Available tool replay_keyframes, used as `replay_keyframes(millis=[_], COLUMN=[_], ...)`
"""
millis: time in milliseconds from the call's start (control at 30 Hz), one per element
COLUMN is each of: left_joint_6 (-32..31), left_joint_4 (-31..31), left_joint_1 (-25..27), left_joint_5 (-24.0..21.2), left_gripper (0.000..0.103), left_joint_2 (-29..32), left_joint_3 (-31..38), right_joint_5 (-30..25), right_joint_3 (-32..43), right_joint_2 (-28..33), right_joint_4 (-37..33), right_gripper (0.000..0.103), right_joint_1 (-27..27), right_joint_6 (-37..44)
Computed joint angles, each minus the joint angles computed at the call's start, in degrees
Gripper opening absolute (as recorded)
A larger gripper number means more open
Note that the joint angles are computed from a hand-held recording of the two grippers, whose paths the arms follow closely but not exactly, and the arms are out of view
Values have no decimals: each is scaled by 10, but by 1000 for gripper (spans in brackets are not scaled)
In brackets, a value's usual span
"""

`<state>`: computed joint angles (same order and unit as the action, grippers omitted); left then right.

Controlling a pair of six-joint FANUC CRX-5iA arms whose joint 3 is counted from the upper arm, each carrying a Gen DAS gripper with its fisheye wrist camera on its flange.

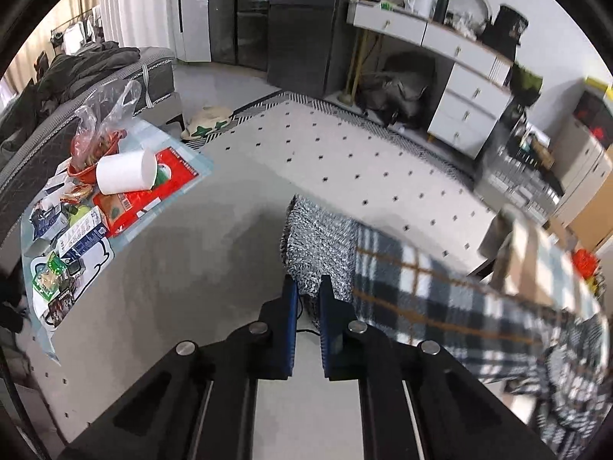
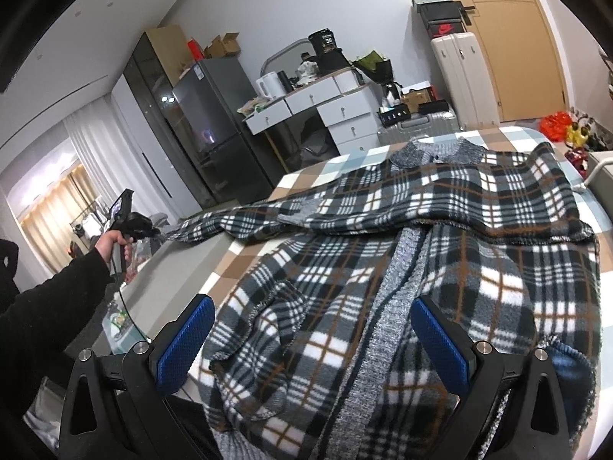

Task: Fold large clothes
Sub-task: 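Lift the sleeve with the left tool and fold it across the jacket body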

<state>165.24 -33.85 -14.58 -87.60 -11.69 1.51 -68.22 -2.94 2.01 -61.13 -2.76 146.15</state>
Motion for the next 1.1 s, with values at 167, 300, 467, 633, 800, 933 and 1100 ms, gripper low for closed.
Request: replay_keyframes(millis=[167,300,467,633,800,933,1100], left_joint_6=[28,30,10,-65,-147,-211,-312], left_joint_4=[-30,-67,-85,-112,-73,-1,84], left_joint_1=[-30,-71,-108,-160,-178,-170,-174], left_joint_5=[-3,-5,31,37,66,99,72], left_gripper=[5,5,5,5,5,5,5], left_joint_2=[-7,21,48,127,232,320,497], left_joint_3=[27,70,128,249,378,470,680], right_joint_5=[-26,-41,-50,-59,-83,-88,-45], right_joint_3=[8,14,23,32,43,54,82], right_joint_2=[4,7,13,19,29,39,66], right_joint_4=[-23,-40,-48,-54,-77,-96,-93], right_gripper=[103,103,103,103,103,103,103], right_joint_1=[-23,-39,-51,-65,-93,-121,-155], right_joint_6=[0,-3,-20,-38,-50,-63,-125])
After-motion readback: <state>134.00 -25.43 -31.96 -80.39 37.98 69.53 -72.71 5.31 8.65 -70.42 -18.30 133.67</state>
